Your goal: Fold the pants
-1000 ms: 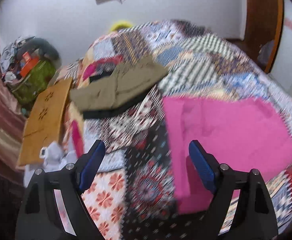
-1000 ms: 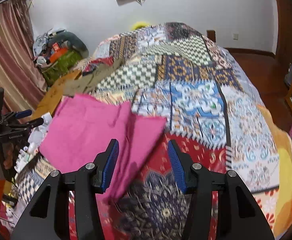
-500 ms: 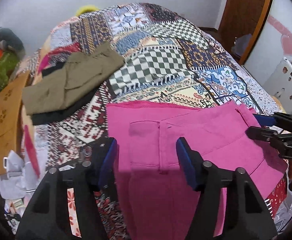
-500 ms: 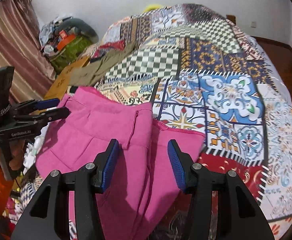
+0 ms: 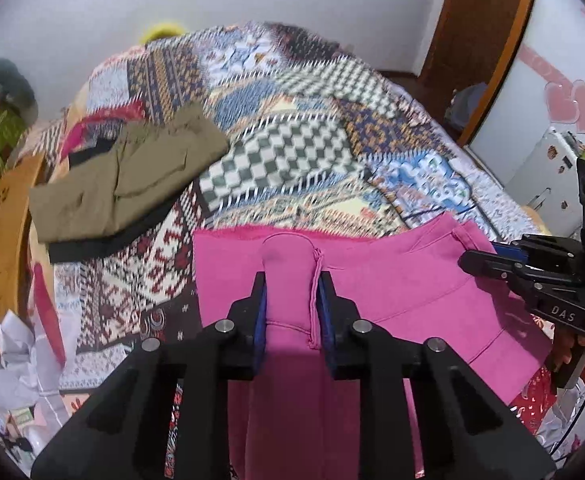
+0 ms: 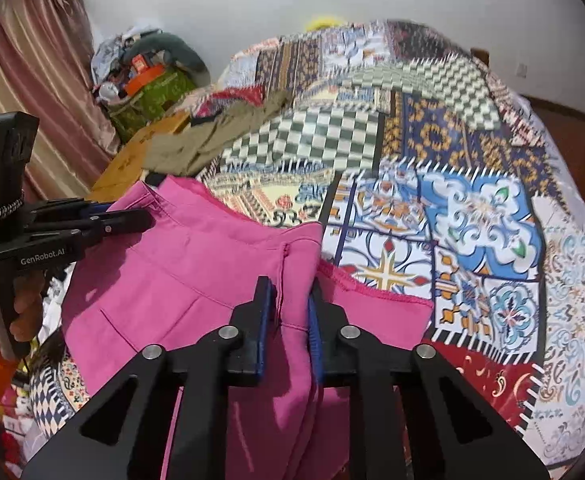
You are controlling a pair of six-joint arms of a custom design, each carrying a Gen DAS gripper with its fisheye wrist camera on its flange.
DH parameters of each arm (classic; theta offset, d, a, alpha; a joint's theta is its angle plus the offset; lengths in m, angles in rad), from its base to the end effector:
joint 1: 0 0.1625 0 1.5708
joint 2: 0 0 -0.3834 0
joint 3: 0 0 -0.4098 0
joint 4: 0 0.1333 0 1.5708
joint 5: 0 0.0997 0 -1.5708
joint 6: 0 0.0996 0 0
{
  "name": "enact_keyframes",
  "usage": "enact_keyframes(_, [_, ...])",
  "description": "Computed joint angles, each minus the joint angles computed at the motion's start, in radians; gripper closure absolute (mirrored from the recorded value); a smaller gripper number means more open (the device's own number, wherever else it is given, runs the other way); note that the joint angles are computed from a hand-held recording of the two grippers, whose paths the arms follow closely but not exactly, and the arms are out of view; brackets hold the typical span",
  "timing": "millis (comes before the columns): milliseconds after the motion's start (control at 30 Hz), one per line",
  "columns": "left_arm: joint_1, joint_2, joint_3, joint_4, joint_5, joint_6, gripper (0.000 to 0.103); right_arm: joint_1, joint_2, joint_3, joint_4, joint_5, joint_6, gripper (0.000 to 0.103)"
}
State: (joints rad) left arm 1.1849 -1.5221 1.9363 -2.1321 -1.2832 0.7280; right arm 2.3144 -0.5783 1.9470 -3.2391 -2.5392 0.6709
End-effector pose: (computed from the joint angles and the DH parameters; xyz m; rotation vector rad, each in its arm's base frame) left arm -0.0409 -0.5300 0.3007 1.4706 2.4187 -0.1358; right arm 0.3865 -0.3445 -0.0539 -0.1017 -2.3708 1.0798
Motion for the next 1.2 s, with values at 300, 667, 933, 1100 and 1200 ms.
enact_keyframes(300, [-0.009,0.084,0.019,-0.076,0.108,-0.027,0.075,0.008,0.017,-0.012,0.024,-0.078,0.035,0.090])
enact_keyframes(667, [-0.015,0.080,-0.012,-0.034,0.121,-0.035,0.062,0.011,-0.012,0.000,0.132,-0.075,0.091,0.086])
enact_keyframes(933, [-0.016,0.011,-0.010,-0.082,0.085,0.000,0.047,0.068,-0.047,0.010,0.266,-0.130,0.239,0.063])
enact_keyframes(1100, [0.003,0.004,-0.044,-0.046,0.066,-0.025,0.030,0.111,-0.059,0.002,0.333,-0.187,0.342,0.029])
enact_keyframes(1200, [0.019,0.000,-0.052,-0.002,0.060,-0.037,0.022,0.124,-0.067,-0.004,0.393,-0.199,0.393,0.024])
